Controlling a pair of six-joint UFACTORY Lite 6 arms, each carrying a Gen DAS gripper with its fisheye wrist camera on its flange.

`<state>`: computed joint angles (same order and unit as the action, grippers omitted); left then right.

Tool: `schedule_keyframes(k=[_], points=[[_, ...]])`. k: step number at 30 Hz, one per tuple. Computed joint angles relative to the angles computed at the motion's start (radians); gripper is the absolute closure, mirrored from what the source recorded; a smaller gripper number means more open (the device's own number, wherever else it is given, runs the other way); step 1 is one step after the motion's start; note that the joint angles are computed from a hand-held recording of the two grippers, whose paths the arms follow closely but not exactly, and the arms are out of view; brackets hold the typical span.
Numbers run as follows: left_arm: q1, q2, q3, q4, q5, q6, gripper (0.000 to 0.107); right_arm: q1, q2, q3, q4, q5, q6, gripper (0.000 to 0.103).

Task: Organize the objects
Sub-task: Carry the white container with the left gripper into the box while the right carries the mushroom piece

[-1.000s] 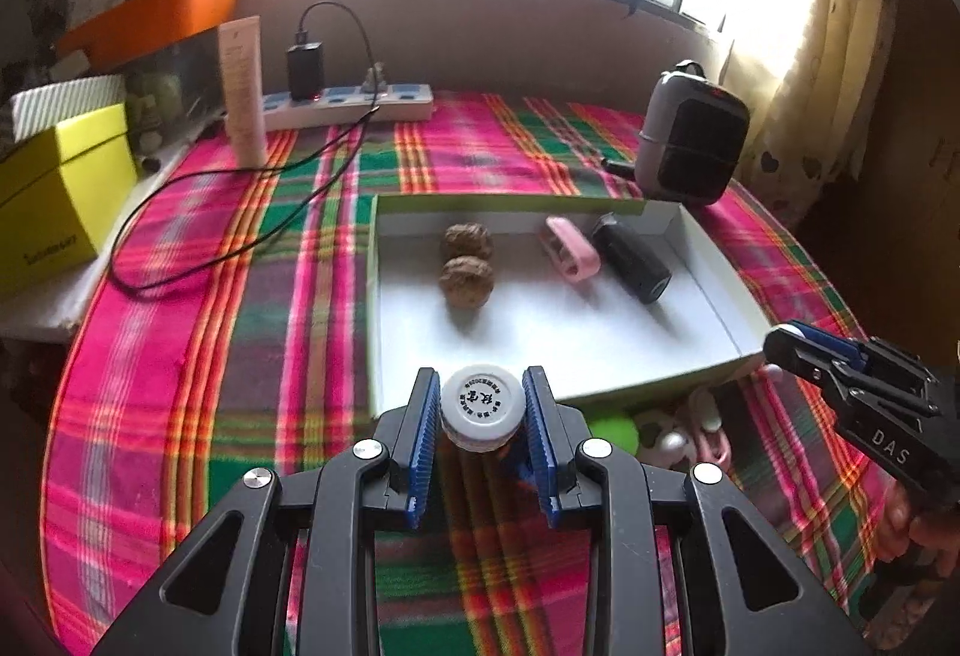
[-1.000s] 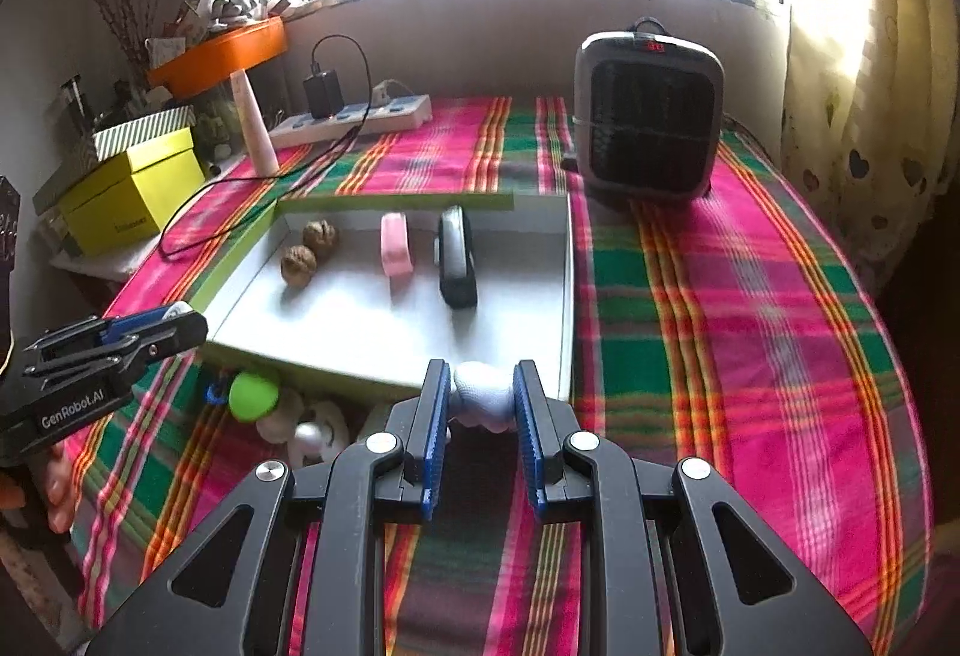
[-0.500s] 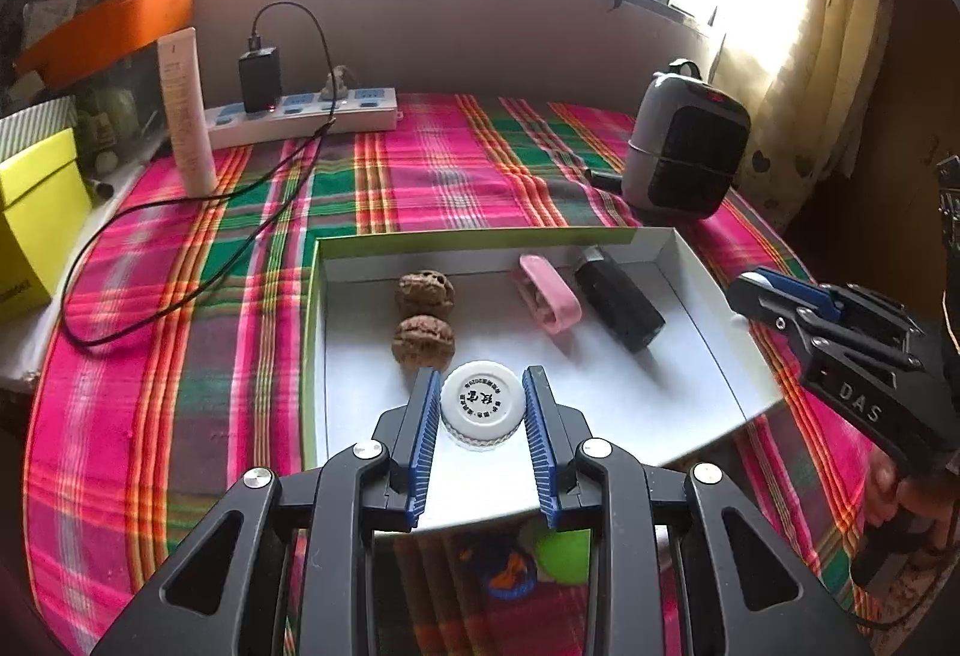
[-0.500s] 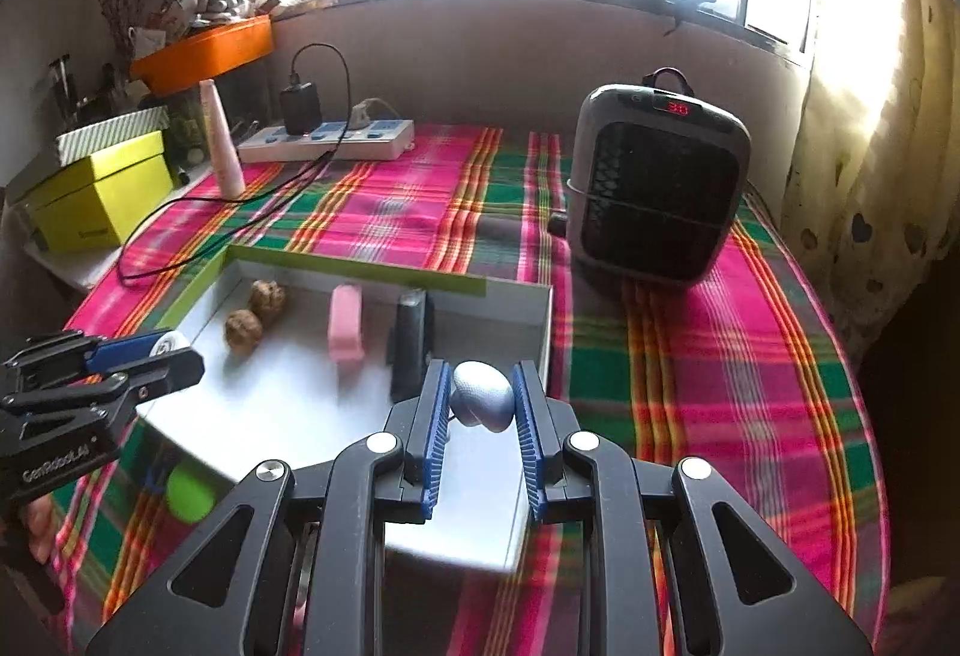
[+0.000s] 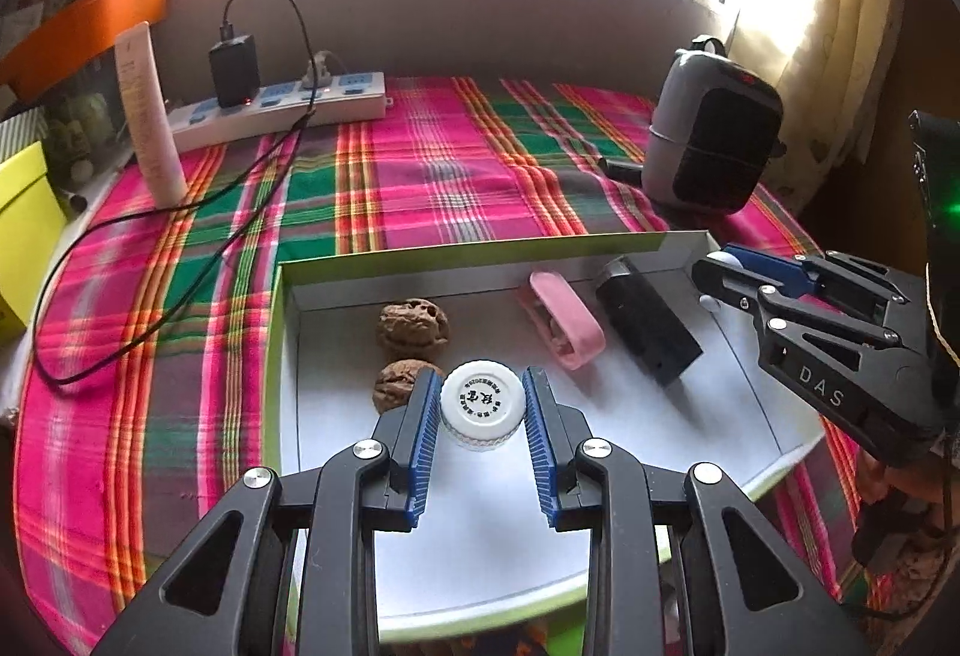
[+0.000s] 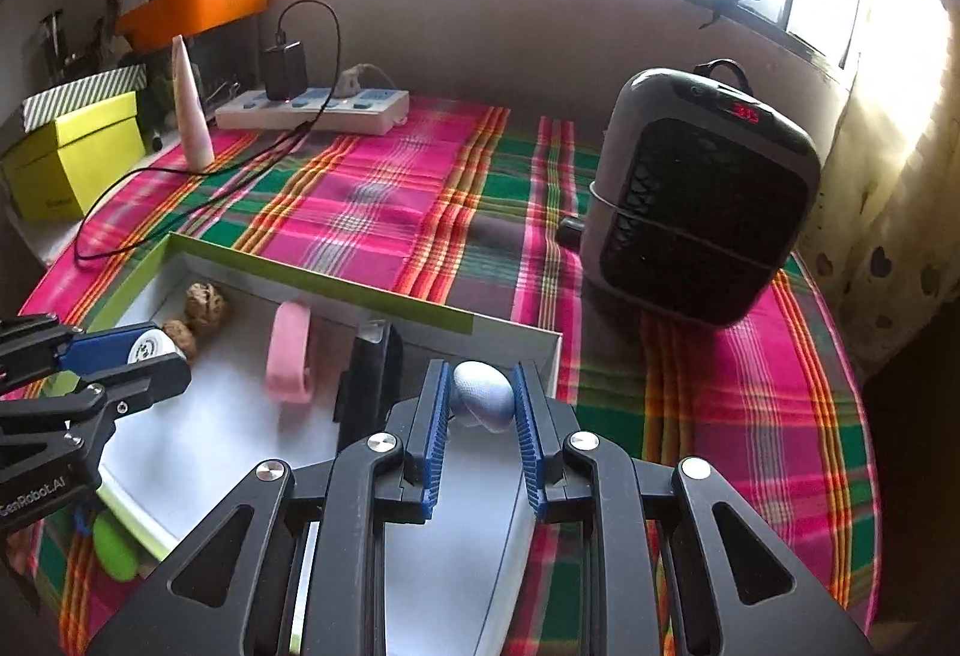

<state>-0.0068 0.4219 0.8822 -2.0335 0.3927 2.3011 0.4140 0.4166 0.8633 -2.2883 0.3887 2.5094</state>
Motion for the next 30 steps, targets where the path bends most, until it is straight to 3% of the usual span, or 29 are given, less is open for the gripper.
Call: schedule_keyframes(k=[18,30], points=[[-0.048,0.096,0.107,-0.036,-0.041,0.019,0.081,-0.031,0.111,0.099,-0.106,-0.057,0.058,0.080],[-0.077,0.138,0.144,-0.096,-0.077,0.092,0.081,-0.025,0.124,0.116,-0.056,-0.068,0.001,0.080]])
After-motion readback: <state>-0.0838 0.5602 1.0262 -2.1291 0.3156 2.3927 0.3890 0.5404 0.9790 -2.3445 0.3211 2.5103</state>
